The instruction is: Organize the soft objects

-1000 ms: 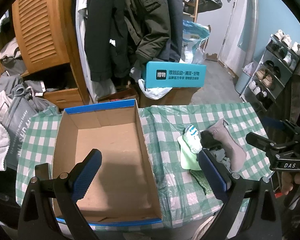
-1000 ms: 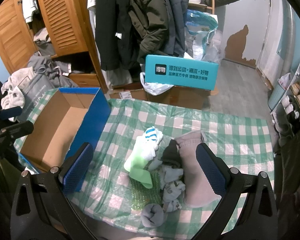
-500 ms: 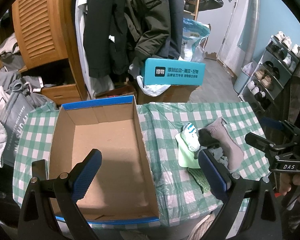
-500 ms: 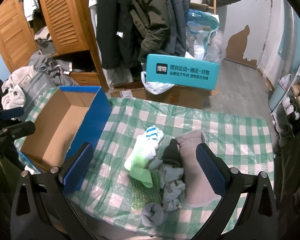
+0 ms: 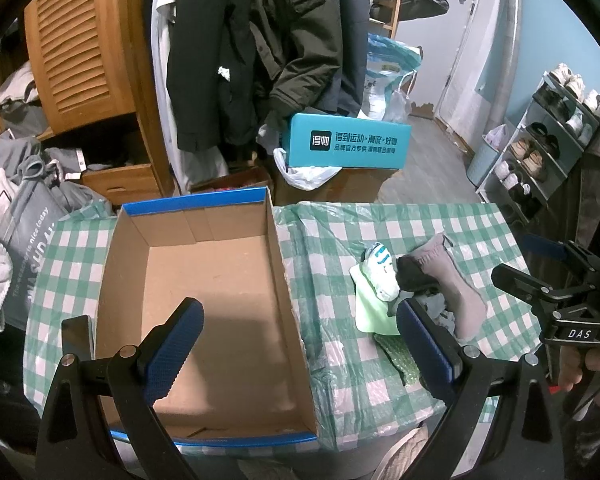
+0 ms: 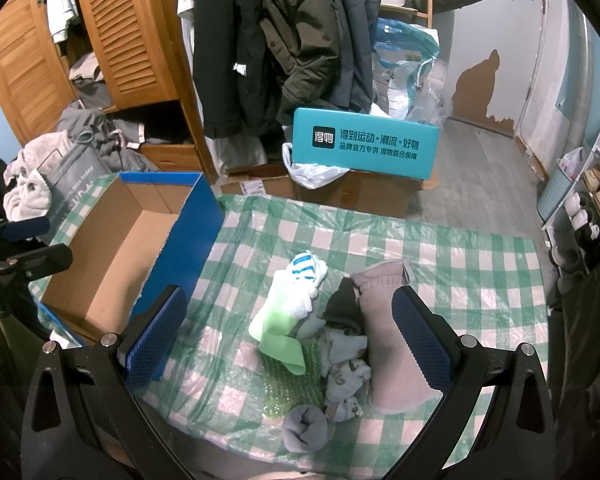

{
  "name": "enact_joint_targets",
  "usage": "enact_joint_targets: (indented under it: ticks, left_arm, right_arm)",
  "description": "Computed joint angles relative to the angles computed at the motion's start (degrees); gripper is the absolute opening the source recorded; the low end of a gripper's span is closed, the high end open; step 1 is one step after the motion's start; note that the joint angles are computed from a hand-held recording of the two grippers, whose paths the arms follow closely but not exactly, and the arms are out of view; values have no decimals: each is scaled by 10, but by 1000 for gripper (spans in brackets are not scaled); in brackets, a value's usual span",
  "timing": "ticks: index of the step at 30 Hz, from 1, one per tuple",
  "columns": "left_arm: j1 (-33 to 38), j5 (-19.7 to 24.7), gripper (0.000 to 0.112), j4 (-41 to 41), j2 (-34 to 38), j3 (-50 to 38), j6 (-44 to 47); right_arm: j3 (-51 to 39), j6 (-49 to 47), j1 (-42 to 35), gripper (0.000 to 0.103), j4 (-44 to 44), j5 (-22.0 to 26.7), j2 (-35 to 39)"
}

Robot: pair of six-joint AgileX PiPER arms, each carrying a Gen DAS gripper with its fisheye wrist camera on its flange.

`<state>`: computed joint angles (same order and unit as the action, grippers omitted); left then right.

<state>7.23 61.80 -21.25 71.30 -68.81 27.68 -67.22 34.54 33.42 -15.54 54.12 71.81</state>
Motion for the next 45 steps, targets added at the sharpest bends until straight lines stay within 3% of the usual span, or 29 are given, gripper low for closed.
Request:
enact_joint_targets:
  ticks: [35,40,45]
  left_arm:
    - [2,-1,99,-2,-7,13,4]
    - [-23,-23,99,29,-18,34,-21]
    - [-54,-16,99,56,8,26,-67]
  right_arm:
    - [2,-12,-11,101,8,1,-2]
    - [38,8,-4,101,-7,-10,-19]
    - [37,-14,-29,101,1,-3,-18]
